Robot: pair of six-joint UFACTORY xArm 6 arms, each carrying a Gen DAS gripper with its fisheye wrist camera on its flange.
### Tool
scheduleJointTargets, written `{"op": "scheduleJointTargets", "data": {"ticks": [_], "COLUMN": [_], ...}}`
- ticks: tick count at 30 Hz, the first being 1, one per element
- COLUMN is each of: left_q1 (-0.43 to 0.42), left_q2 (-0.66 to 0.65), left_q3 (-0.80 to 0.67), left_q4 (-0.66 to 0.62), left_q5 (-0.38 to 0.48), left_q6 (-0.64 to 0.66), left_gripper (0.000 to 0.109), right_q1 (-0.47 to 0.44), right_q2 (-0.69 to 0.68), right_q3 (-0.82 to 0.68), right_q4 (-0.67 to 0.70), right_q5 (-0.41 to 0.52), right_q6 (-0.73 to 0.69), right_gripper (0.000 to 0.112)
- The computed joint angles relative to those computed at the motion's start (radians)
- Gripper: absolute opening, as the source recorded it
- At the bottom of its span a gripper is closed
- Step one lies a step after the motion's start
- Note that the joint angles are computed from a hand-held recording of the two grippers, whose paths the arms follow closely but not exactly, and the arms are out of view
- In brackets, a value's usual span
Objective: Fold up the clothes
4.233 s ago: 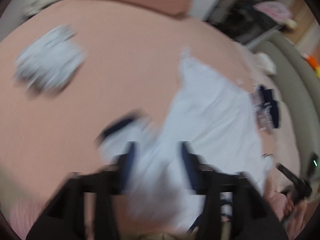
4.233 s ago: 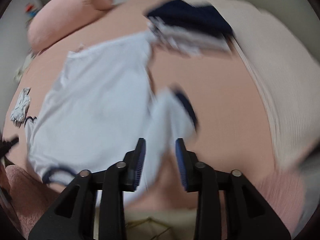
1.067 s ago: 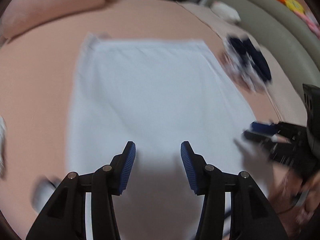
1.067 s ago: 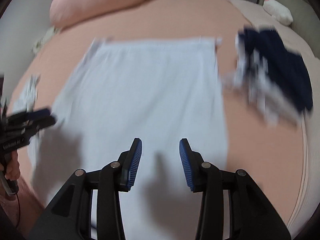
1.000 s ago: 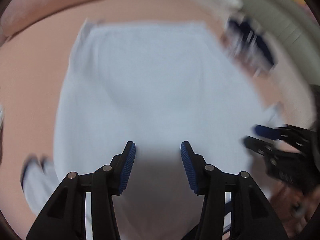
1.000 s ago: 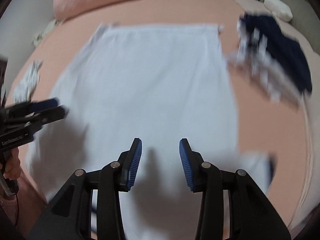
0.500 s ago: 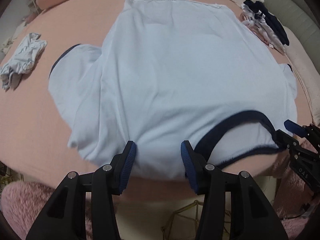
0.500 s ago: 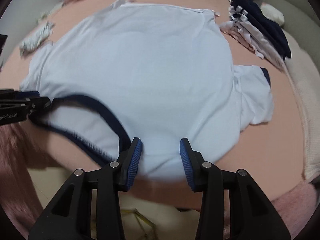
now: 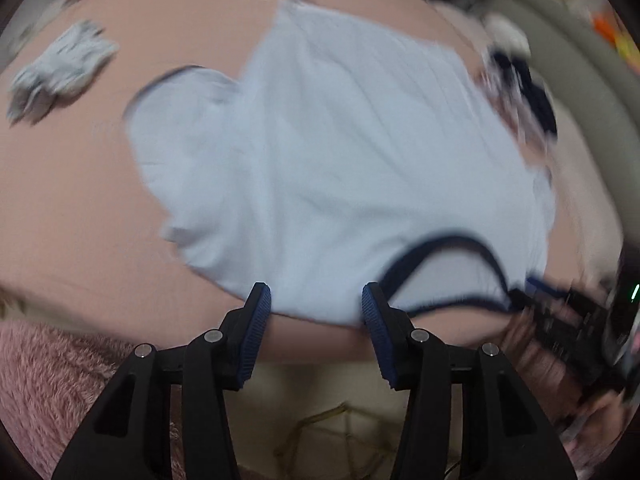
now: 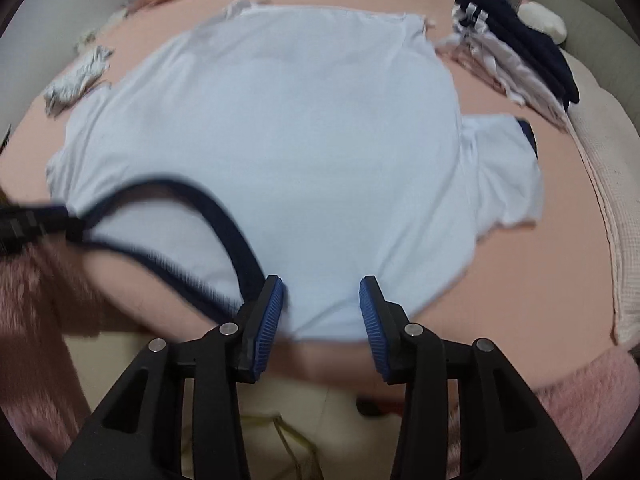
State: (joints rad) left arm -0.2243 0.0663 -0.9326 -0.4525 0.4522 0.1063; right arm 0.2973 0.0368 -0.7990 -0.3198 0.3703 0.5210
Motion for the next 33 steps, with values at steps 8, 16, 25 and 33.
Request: {"op": "scheduleJointTargets", "data": {"ticks": [8,16,25,33], "left_q1": [0.185,0.191,0.166,0.006], "left_q2": [0.199,0.359,0.279,0.278], "left_q3": [-0.192,-0.366,-0.375,-0.335], "left_q4": [-0.275,-0.682,-0.657,-0.502], "left_q5": [-0.028,0.034,0.0,0.114], "left_q6": [0.081,0.401,0.47,0.415], "left_gripper": [0.05,0.016,0.001,0.006], "right_q1": [0.062,0.101,0.105,0.06], "right_q2": [0.082,0.447,0.424,0.354], "right_q3": [-0.181,-0.621,-0.563,-0.524], "right_q4": [0.226,0.182,0.201,0.295], "right_q5": [0.018,0.23,0.177,0.075], "right_q6": [-0.198,-0.208,-0.17,-0.168], "right_gripper": [0.041,0.041,0.043,0.043]}}
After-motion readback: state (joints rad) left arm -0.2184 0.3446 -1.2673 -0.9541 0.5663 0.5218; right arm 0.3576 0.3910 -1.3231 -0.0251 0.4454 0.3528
